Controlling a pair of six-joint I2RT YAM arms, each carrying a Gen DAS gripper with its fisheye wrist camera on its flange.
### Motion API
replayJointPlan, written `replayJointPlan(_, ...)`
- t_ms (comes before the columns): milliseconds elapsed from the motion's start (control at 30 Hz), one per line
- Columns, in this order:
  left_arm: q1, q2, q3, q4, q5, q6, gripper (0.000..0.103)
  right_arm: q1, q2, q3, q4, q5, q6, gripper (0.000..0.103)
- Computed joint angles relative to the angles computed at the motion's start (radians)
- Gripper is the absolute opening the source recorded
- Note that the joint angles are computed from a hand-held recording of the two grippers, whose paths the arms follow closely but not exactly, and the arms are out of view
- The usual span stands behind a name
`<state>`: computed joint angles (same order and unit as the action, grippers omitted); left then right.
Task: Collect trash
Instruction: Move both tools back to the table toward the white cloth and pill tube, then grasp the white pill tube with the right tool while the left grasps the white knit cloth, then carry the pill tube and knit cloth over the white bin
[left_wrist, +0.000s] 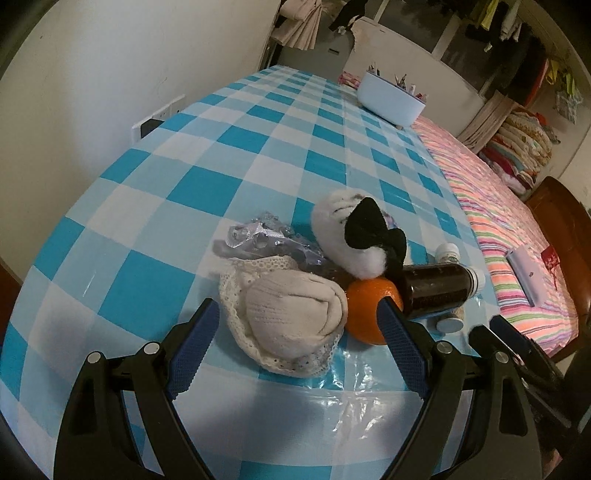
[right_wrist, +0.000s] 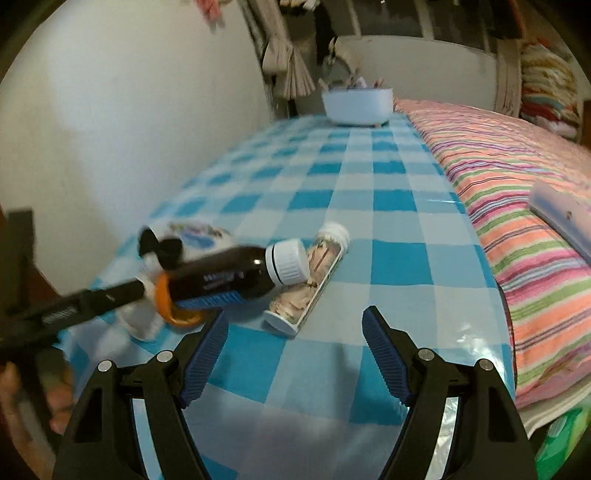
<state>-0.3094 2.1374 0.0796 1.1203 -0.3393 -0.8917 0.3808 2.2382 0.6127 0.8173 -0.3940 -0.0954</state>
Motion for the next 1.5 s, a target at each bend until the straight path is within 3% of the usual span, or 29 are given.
replayJointPlan(233,-0.005,0.010,0.008,-0.001,0.006,0.004,0.086,0.076,0.041,0.098,-0.090,0.114,-0.014,0.073)
replayJointPlan(533,0.015,0.046,0.012,0.037,0.028,0.014,0.086,0.111,0.082,0.201,-0.188,0.161,-0.004,0.071)
replayJointPlan(733,0.031,0.079,0.029,0.052,0.044,0.022,0.086,0.112,0.104,0.257,-0.248,0.156,0.006,0.049)
replayJointPlan(933,0.031,0.094,0.040,0.058,0.049,0.021,0.086,0.095,0.105,0.260,-0.250,0.133,0.006,0.037)
replayJointPlan(1033,0.025,0.108,0.046,0.068,0.037,0.012,0.079,0.081,0.105,0.258,-0.253,0.109,0.000,0.032)
replayJointPlan(1100,0.022,0.119,0.051,0.068,0.035,0.005,0.068,0.073,0.104,0.254,-0.252,0.096,-0.003,0.031)
replayJointPlan(1167,0.037,0.159,0.040,0.133,0.056,0.001,0.059,0.062,0.102,0.247,-0.247,0.076,-0.001,0.031)
replayJointPlan(1300,0.044,0.182,0.022,0.182,0.069,-0.004,0.056,0.037,0.094,0.223,-0.231,0.035,0.003,0.031)
replayJointPlan(1500,-0.034,0.107,0.017,0.085,-0.005,-0.040,0.054,-0.005,0.062,0.171,-0.200,-0.024,-0.001,0.030)
